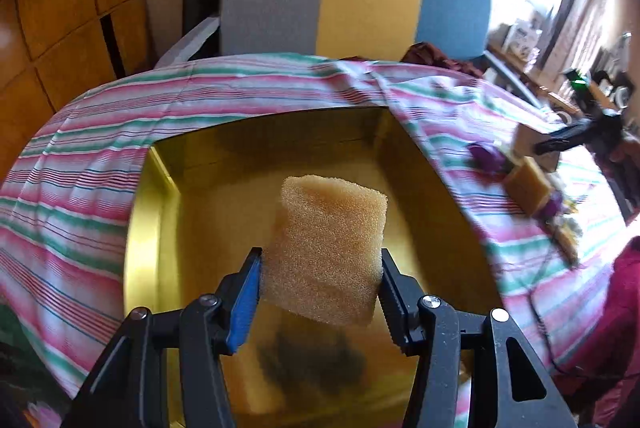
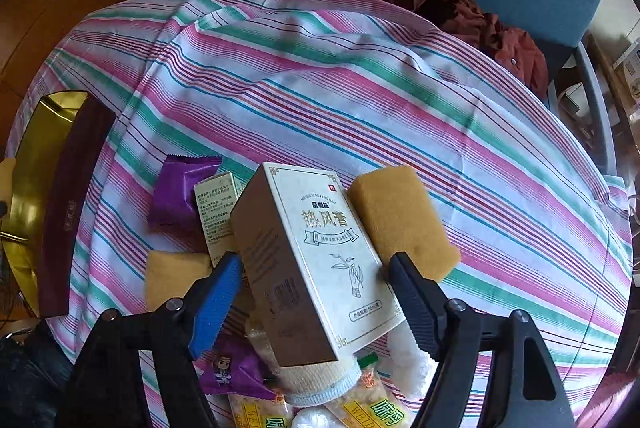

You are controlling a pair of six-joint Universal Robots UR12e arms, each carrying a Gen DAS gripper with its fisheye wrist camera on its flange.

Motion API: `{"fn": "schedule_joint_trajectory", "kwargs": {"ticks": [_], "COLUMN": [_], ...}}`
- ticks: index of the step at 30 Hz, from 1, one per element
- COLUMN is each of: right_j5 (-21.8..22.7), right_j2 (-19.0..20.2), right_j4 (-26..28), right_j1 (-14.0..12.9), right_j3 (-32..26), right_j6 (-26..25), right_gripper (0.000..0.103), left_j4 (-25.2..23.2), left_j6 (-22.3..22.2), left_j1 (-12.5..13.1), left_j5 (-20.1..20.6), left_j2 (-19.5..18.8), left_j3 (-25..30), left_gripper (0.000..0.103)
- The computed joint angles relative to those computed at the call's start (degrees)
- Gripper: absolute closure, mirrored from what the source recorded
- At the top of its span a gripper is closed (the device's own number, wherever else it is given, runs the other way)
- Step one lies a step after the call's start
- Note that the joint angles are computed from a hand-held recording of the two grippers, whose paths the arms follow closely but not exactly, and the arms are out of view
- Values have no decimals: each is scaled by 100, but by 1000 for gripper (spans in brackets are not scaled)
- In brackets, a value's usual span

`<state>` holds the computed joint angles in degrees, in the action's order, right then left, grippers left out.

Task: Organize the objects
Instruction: 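Carry the yellow sponge into the gold tray with the left tool while the right tool grasps the white box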

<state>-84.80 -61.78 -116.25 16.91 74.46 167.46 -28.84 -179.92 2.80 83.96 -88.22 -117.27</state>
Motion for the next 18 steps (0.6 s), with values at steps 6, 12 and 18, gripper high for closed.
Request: {"fn": "schedule_joint_trajectory", "kwargs": {"ticks": [6,12,18], "right_j5": [-72,-484,-847], "right_j2": [2,-9,23], "right_j4": [-184,-376,-461], "right_j1": [30,142,240], "right_j3": [51,117,126], "right_j6": [112,9,-133], "right_gripper": [27,27,26], "left_j4": [-403,-651,-745], "left_j6": [-154,-397,-573], "left_j1": [211,313,340], "left_j5": [118,247,512], "left_j2": [-349,-608,-786], "left_j3": [398,664,799], "left_gripper": [48,48,48]}}
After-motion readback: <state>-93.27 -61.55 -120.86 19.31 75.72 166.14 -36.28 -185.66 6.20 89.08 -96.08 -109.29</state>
